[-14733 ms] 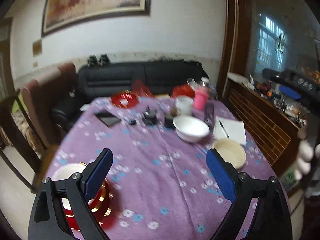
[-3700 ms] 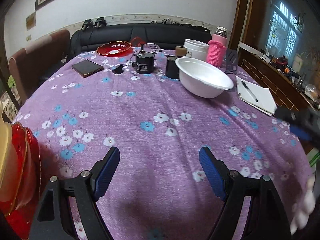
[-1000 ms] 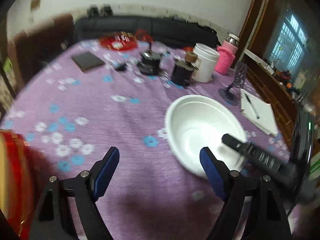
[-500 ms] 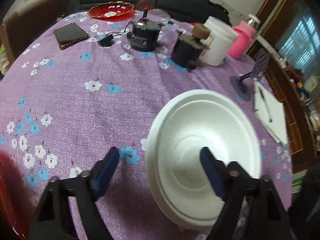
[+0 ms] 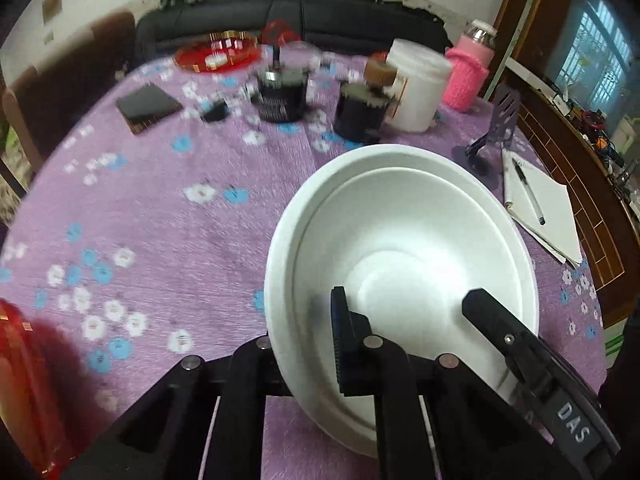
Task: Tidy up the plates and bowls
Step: 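Carry the large white bowl over the stack and lower it on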
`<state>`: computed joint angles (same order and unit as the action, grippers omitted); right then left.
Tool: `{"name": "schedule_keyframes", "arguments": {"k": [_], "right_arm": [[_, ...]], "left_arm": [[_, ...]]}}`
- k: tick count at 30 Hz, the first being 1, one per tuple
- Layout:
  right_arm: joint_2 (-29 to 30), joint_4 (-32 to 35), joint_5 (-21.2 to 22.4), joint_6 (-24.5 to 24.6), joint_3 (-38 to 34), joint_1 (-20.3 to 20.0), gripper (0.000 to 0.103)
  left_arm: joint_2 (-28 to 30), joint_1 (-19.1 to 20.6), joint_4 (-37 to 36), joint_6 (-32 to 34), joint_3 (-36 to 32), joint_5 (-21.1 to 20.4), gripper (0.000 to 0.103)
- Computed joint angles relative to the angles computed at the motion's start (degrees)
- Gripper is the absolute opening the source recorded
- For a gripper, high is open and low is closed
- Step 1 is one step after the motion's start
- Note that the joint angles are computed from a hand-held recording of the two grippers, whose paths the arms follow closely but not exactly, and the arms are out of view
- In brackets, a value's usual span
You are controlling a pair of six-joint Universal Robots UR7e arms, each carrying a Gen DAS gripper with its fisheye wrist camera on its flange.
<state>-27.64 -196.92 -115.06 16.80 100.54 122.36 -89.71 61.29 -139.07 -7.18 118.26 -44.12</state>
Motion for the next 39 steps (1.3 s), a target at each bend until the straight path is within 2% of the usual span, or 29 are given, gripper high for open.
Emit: {"name": "schedule_keyframes", "arguments": {"k": [3, 9, 14, 17, 20, 24, 28, 30, 33, 39], "right_arm": [[0.16, -1.85, 2.1, -1.47, 0.26, 0.39, 0.025], [0.88, -2.5, 3.85, -4.14, -0.08, 2.56, 0.025], [1.3, -4.06, 4.67, -6.77, 0.06, 5.55, 0.025], [1.65, -4.09, 3.61, -7.73, -0.9, 8.4, 0.025], [2.23, -1.78, 2.94, -7.59, -3.22, 11.3, 0.025], [4.41, 6.95, 4.37, -7.12, -10.06, 14.41, 0.025], [8.37, 16.58, 6.45, -7.41, -18.91, 16.62, 0.025], [10.99, 21.58, 7.15, -7.59, -23.75, 17.45, 0.025], [15.56, 28.9, 6.62, -7.77, -31.15, 18.79, 0.025], [20.22, 36.2, 5.09, -6.68, -38.55, 19.13, 0.025]], "left_arm": [[-3.19, -2.51, -0.7, 0.61, 2.25, 3.09, 0.011], [-10.13, -6.63, 3.03, -2.46, 6.32, 8.82, 0.012], [-18.6, -10.3, 11.03, -7.3, 8.66, 12.11, 0.013], [-23.87, -12.35, 16.37, -9.27, 8.93, 13.66, 0.013], [-28.86, -14.0, 21.82, -11.22, 7.9, 14.76, 0.015], [-34.35, -14.75, 28.53, -13.91, 5.11, 16.98, 0.016], [-37.63, -13.27, 31.64, -14.15, 2.08, 19.68, 0.016], [-37.98, -10.9, 30.51, -12.66, 0.64, 20.27, 0.016], [-37.16, -6.03, 26.28, -8.55, -0.95, 19.35, 0.016], [-33.85, 1.4, 18.0, -1.27, -2.14, 15.77, 0.017]]}}
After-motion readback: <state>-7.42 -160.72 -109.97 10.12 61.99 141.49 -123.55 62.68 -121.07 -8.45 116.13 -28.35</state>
